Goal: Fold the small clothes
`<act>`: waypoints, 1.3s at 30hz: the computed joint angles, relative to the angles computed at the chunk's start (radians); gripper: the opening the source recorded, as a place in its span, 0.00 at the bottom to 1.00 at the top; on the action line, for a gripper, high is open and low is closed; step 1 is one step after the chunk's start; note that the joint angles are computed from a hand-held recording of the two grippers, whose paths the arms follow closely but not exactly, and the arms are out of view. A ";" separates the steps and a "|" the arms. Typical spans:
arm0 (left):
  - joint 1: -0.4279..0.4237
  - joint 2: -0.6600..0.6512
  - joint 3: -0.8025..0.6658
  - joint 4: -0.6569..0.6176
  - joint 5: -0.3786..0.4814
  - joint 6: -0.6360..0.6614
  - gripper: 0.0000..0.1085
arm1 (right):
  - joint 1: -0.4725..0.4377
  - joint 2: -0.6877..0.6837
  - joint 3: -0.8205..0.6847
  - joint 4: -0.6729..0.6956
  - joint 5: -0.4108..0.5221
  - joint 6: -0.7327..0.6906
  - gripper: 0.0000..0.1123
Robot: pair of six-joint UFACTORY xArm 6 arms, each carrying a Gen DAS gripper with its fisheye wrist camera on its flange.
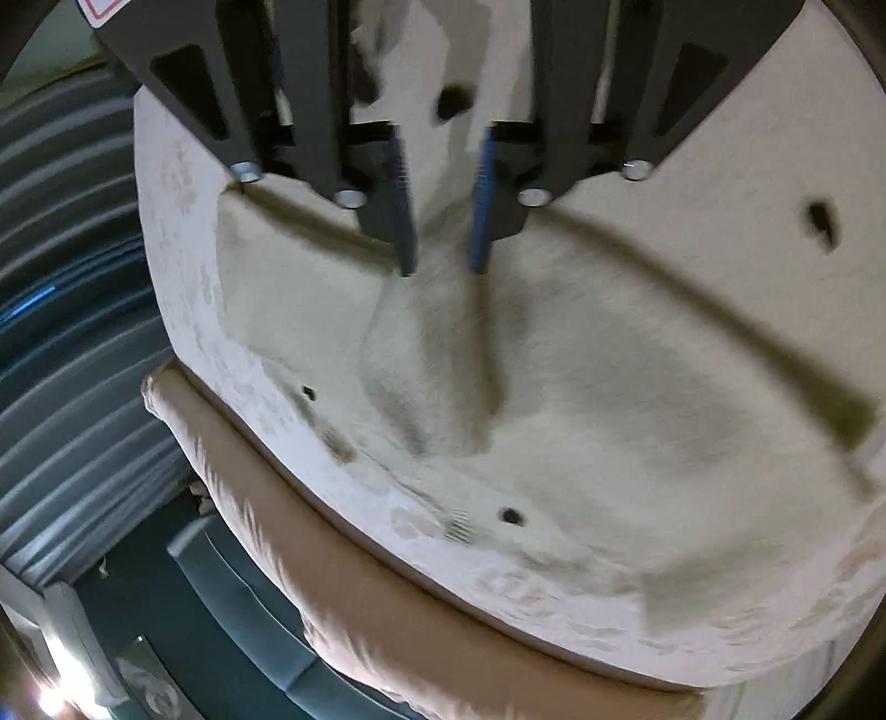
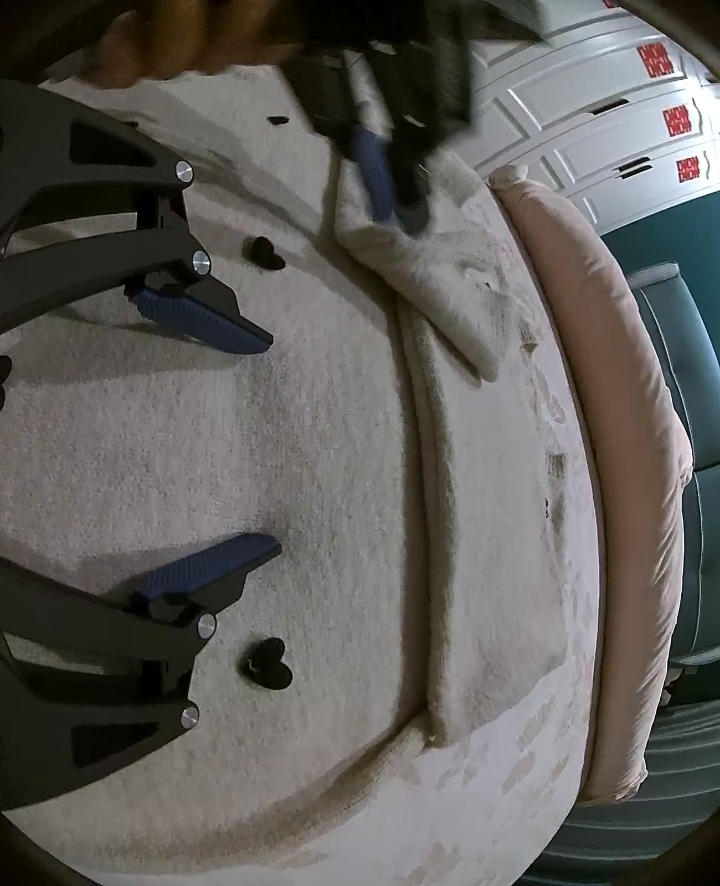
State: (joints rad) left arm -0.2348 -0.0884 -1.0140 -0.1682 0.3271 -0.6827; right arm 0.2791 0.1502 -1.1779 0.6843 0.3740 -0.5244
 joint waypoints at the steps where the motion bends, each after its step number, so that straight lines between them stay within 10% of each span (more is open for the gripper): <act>1: 0.019 -0.047 0.045 0.042 -0.011 -0.034 0.33 | -0.002 -0.005 -0.002 -0.016 0.006 0.019 0.58; 16: 0.331 -0.072 0.089 -0.011 0.034 -0.058 0.37 | 0.162 0.299 -0.514 -0.458 0.105 0.289 0.58; 18: 0.334 -0.044 0.065 0.000 0.064 -0.066 0.25 | 0.169 0.373 -0.607 -0.538 0.162 0.350 0.45; 20: 0.342 -0.049 0.071 0.002 0.071 -0.071 0.22 | 0.153 0.437 -0.712 -0.516 0.237 0.354 0.08; 26: 0.338 -0.071 0.107 -0.015 0.021 -0.059 0.23 | 0.021 0.313 -0.639 -0.048 0.095 0.239 0.08; 29: 0.314 -0.061 0.112 -0.015 -0.001 -0.065 0.22 | -0.051 0.330 -0.586 -0.180 0.066 0.367 0.09; 31: 0.296 -0.047 0.108 0.027 0.002 -0.108 0.21 | -0.091 0.407 -0.638 -0.226 0.213 0.409 0.09; 34: 0.280 -0.056 0.119 0.179 -0.021 -0.246 0.21 | -0.122 0.378 -0.574 -0.064 0.226 0.344 0.21; 36: 0.275 -0.065 0.132 0.111 -0.049 -0.202 0.22 | -0.130 0.348 -0.545 -0.047 0.195 0.345 0.41; 39: 0.274 -0.068 0.135 0.007 -0.060 -0.155 0.22 | -0.147 0.367 -0.588 0.014 0.244 0.313 0.42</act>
State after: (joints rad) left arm 0.0388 -0.1566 -0.8790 -0.1608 0.2674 -0.8375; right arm 0.1320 0.5168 -1.7656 0.6988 0.6175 -0.2114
